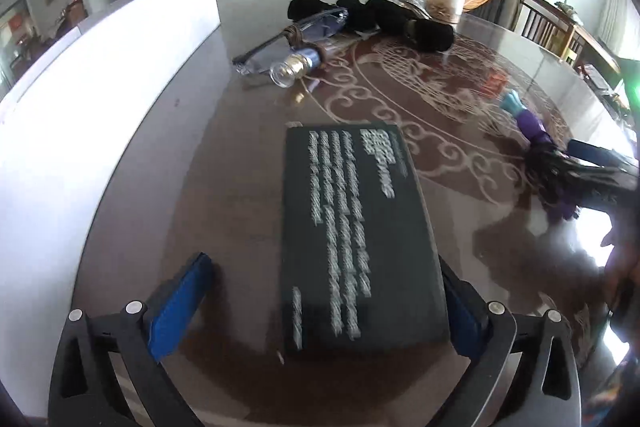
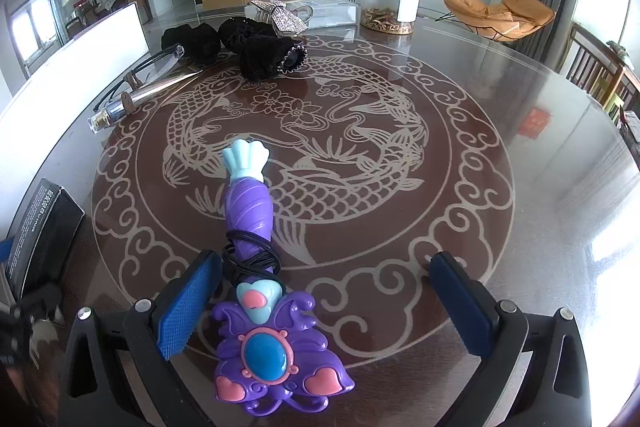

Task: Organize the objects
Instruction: 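Grasp the black odor removing bar box with the left tool while the right tool holds the wand, then carry the wand and black box into the white box and open both tools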

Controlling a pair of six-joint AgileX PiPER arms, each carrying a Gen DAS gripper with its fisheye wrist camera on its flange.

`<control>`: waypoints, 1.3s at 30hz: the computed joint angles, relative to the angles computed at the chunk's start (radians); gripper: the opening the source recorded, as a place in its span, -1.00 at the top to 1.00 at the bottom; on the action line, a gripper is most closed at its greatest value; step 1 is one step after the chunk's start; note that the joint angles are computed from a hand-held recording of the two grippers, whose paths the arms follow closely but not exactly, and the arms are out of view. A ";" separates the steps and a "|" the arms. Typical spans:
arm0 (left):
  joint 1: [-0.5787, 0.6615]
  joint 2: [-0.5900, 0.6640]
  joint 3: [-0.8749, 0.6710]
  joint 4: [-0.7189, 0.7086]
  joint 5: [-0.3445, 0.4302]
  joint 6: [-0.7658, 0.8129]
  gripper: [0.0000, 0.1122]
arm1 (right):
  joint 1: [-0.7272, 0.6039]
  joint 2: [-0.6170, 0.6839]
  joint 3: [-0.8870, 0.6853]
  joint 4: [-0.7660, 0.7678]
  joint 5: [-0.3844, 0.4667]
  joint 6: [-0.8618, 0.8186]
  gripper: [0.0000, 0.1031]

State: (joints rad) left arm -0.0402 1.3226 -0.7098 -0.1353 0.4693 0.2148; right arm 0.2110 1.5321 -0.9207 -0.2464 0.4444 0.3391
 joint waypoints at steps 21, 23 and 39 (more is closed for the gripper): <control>0.005 -0.030 0.034 0.000 -0.020 -0.006 -0.84 | 0.001 -0.001 0.001 -0.001 0.000 0.002 -1.00; -0.010 -0.030 0.022 0.060 0.005 -0.094 -0.84 | 0.001 -0.001 0.001 0.001 0.000 0.001 -1.00; 0.001 -0.114 0.103 0.089 -0.081 -0.146 -0.02 | -0.018 0.097 -0.256 0.308 0.326 -0.408 0.62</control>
